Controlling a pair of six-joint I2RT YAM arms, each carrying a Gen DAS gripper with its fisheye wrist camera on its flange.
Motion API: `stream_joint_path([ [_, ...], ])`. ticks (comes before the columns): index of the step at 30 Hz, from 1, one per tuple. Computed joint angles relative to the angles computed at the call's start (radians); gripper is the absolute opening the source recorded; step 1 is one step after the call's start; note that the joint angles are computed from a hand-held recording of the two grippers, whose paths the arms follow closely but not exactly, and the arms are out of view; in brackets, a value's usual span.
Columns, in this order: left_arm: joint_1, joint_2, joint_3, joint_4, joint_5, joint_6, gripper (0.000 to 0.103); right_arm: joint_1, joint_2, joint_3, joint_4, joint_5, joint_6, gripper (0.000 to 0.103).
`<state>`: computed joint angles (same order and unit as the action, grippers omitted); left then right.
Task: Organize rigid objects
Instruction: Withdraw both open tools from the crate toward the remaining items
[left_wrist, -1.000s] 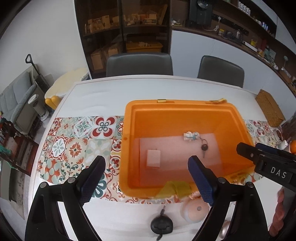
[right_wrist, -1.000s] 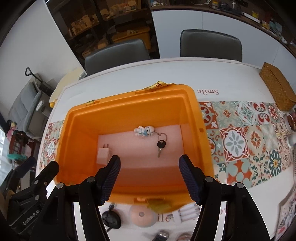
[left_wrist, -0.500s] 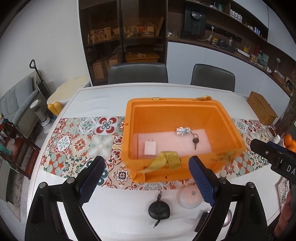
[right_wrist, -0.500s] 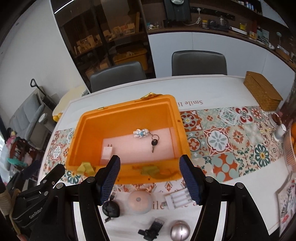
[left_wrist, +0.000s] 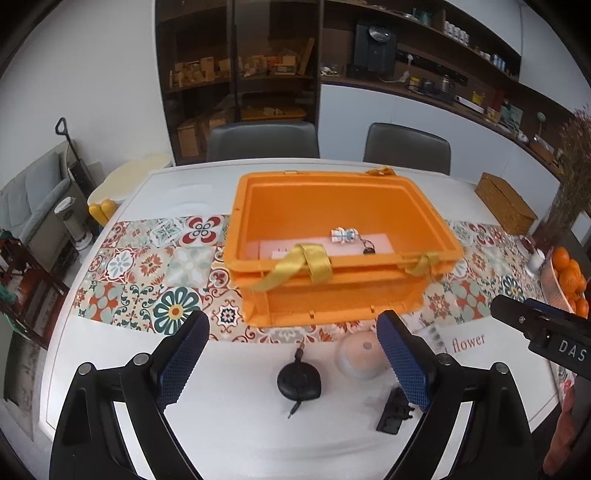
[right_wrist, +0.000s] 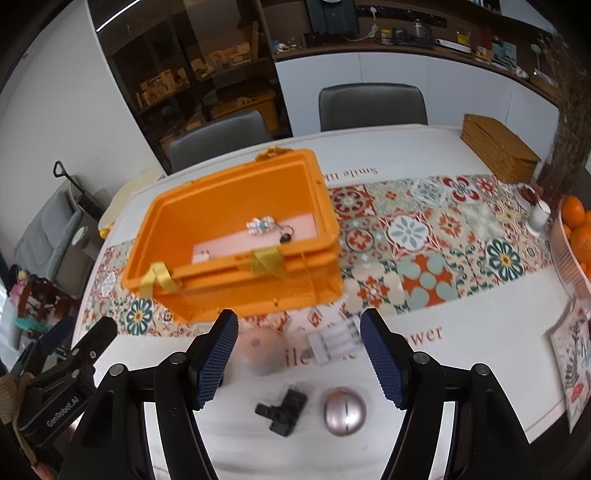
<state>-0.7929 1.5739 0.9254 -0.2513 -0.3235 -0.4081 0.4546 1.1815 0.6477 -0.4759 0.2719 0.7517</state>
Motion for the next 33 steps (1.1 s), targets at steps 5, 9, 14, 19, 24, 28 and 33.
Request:
stream_joint_path([
  [5, -0.019, -0.016, -0.049, 0.03, 0.025, -0.032, 0.093, 0.019, -0.033, -0.053, -0.009, 0.002, 0.04, 0.069],
  [9, -0.038, -0.001, -0.064, 0.044, 0.042, -0.051, 0.093, 0.027, -0.037, -0.09, 0.004, -0.007, 0.048, 0.069],
  [14, -0.069, 0.02, -0.08, 0.061, 0.038, -0.061, 0.093, 0.027, -0.028, -0.133, 0.025, -0.022, 0.059, 0.069],
  [19, -0.09, 0.042, -0.093, 0.075, 0.025, -0.067, 0.093, 0.021, -0.002, -0.17, 0.058, -0.047, 0.069, 0.069],
  [24, -0.103, 0.095, -0.086, 0.075, 0.047, -0.075, 0.093, 0.018, 0.043, -0.209, 0.11, -0.073, 0.073, 0.069],
  [28, -0.115, 0.126, -0.083, 0.075, 0.054, -0.083, 0.093, 0.019, 0.087, -0.231, 0.143, -0.095, 0.081, 0.069],
  [33, -0.129, 0.16, -0.082, 0.078, 0.056, -0.09, 0.093, 0.013, 0.14, -0.256, 0.197, -0.124, 0.082, 0.069],
])
